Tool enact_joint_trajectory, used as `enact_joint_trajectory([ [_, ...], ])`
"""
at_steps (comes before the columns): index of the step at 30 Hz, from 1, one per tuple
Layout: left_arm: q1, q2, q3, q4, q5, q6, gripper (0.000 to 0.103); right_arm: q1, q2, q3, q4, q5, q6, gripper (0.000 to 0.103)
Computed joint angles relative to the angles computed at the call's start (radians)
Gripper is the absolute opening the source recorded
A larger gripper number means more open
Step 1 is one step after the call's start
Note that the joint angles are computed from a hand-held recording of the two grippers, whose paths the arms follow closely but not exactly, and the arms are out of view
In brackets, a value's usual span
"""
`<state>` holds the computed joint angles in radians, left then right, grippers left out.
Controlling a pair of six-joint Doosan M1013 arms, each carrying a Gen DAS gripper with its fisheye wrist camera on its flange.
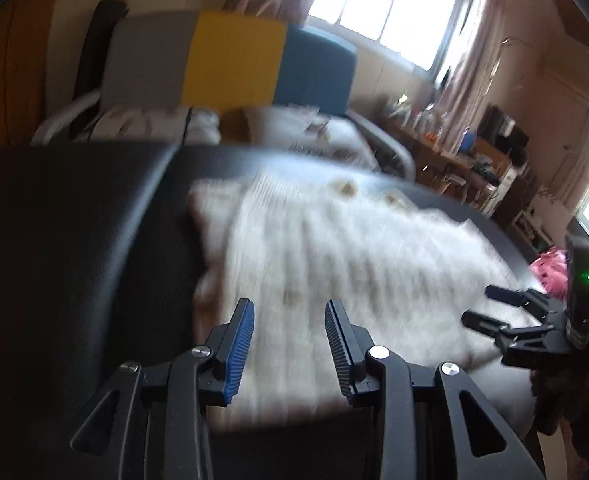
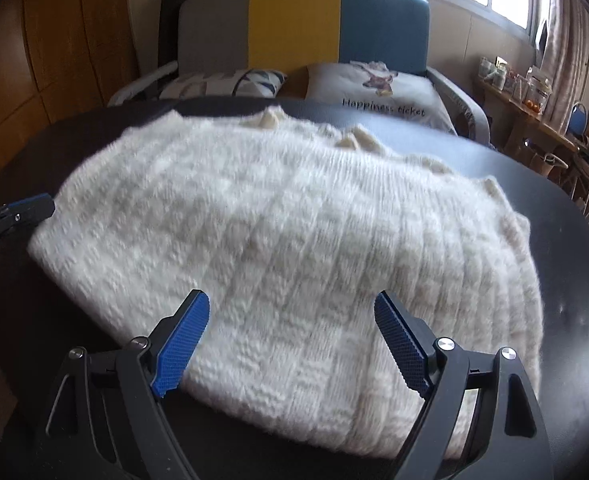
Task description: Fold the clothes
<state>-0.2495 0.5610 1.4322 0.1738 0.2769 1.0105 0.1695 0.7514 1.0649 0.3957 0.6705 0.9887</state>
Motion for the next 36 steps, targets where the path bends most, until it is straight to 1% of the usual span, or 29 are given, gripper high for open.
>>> enact_joint_trajectory([
  [2, 0.006, 0.021, -0.043, 0.000, 0.013, 0.004, 0.038, 0.003, 0.012, -0.030, 0.012, -0.005, -0.003, 0.087],
  [3, 0.011, 0.035, -0.067, -0.025, 0.033, 0.023, 0.038, 0.006, 0.019, -0.044, 0.012, -0.009, -0.003, 0.087],
  [5, 0.022, 0.067, -0.119, -0.080, 0.082, 0.061, 0.038, 0.016, 0.038, -0.079, -0.040, -0.009, 0.031, 0.087],
  [8, 0.039, 0.103, -0.163, -0.179, 0.143, 0.127, 0.038, 0.026, 0.073, -0.134, -0.097, 0.026, 0.079, 0.087],
  [9, 0.042, 0.109, -0.166, -0.186, 0.150, 0.125, 0.038, 0.028, 0.080, -0.142, -0.112, 0.038, 0.090, 0.087],
  [11, 0.044, 0.104, -0.148, -0.218, 0.120, 0.153, 0.038, 0.032, 0.087, -0.142, -0.136, 0.037, 0.091, 0.087],
  [15, 0.039, 0.104, -0.158, -0.194, 0.122, 0.173, 0.038, 0.031, 0.079, -0.126, -0.116, 0.015, 0.056, 0.087],
  [18, 0.043, 0.116, -0.190, -0.207, 0.110, 0.199, 0.038, 0.027, 0.073, -0.130, -0.104, -0.018, 0.060, 0.087],
  [20, 0.050, 0.134, -0.231, -0.228, 0.119, 0.211, 0.038, 0.024, 0.077, -0.146, -0.115, -0.035, 0.082, 0.087],
  [22, 0.057, 0.156, -0.275, -0.271, 0.141, 0.245, 0.038, 0.024, 0.095, -0.183, -0.167, -0.018, 0.133, 0.087],
  [24, 0.060, 0.186, -0.331, -0.232, 0.195, 0.213, 0.038, 0.026, 0.120, -0.225, -0.237, 0.017, 0.197, 0.087],
  [25, 0.060, 0.204, -0.362, -0.203, 0.241, 0.193, 0.038, 0.025, 0.131, -0.241, -0.252, 0.038, 0.219, 0.087],
  [27, 0.059, 0.244, -0.429, -0.150, 0.350, 0.149, 0.038, 0.019, 0.150, -0.263, -0.236, 0.075, 0.238, 0.087],
  [28, 0.063, 0.256, -0.441, -0.162, 0.373, 0.141, 0.038, 0.015, 0.148, -0.253, -0.219, 0.066, 0.237, 0.087],
  [30, 0.070, 0.244, -0.405, -0.209, 0.320, 0.153, 0.038, 0.012, 0.140, -0.231, -0.194, 0.035, 0.222, 0.088],
  [32, 0.073, 0.230, -0.380, -0.226, 0.296, 0.156, 0.039, 0.010, 0.137, -0.228, -0.182, 0.034, 0.208, 0.088],
  [34, 0.074, 0.213, -0.352, -0.217, 0.266, 0.130, 0.038, 0.007, 0.130, -0.222, -0.165, 0.024, 0.195, 0.088],
  [36, 0.074, 0.194, -0.321, -0.179, 0.231, 0.083, 0.039, 0.005, 0.111, -0.198, -0.134, -0.012, 0.169, 0.088],
])
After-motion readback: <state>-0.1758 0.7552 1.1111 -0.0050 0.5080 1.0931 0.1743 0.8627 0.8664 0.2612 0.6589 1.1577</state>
